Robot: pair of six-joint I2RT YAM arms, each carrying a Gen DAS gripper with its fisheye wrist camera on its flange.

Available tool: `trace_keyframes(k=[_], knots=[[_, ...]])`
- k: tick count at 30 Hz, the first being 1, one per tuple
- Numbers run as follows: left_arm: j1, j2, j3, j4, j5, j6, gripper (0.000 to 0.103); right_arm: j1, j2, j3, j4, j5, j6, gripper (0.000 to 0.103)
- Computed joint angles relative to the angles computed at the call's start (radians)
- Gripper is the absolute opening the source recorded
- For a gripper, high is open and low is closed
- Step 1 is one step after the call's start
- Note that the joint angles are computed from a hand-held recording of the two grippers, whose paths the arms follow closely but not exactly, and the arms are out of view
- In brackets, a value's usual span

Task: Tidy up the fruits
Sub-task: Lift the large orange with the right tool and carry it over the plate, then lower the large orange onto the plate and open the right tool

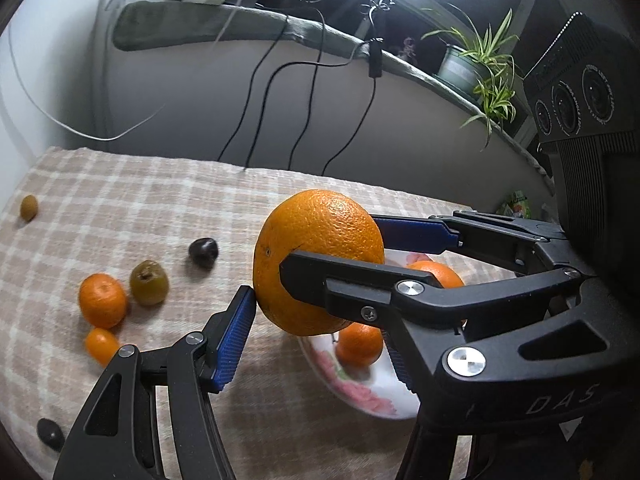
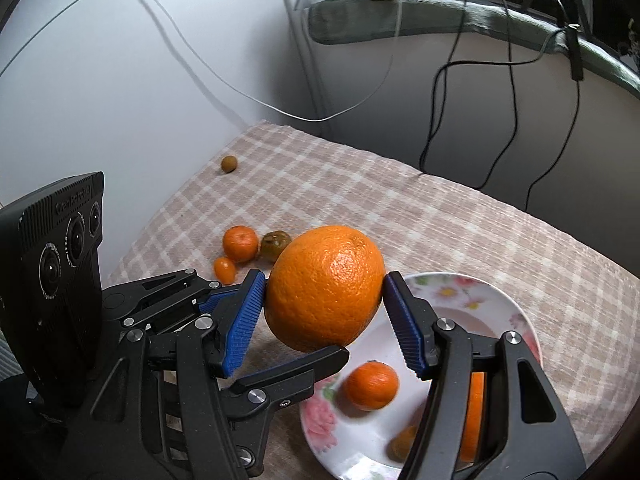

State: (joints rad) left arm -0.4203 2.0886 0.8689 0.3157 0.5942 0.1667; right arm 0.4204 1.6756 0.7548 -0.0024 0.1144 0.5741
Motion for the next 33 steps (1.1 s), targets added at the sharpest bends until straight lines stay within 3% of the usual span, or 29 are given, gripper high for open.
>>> trace_keyframes(k=[23, 27, 33], knots=[[-0.067, 0.020, 0.028, -0.030, -0.065, 0.000, 0.061, -0.040, -0.027, -0.061, 0.016, -0.031, 0.030, 0.065], [-0.066, 0.013, 0.021, -0.027, -0.063, 0.004, 0.061, -0.027, -0.067, -0.080, 0.007, 0.036, 0.032, 0.067], [-0.046, -0.008, -0.005, -0.010, -0.054, 0.006, 0.061, -0.046, -0.137, -0.116, 0.009, 0.050, 0.050, 0.071]])
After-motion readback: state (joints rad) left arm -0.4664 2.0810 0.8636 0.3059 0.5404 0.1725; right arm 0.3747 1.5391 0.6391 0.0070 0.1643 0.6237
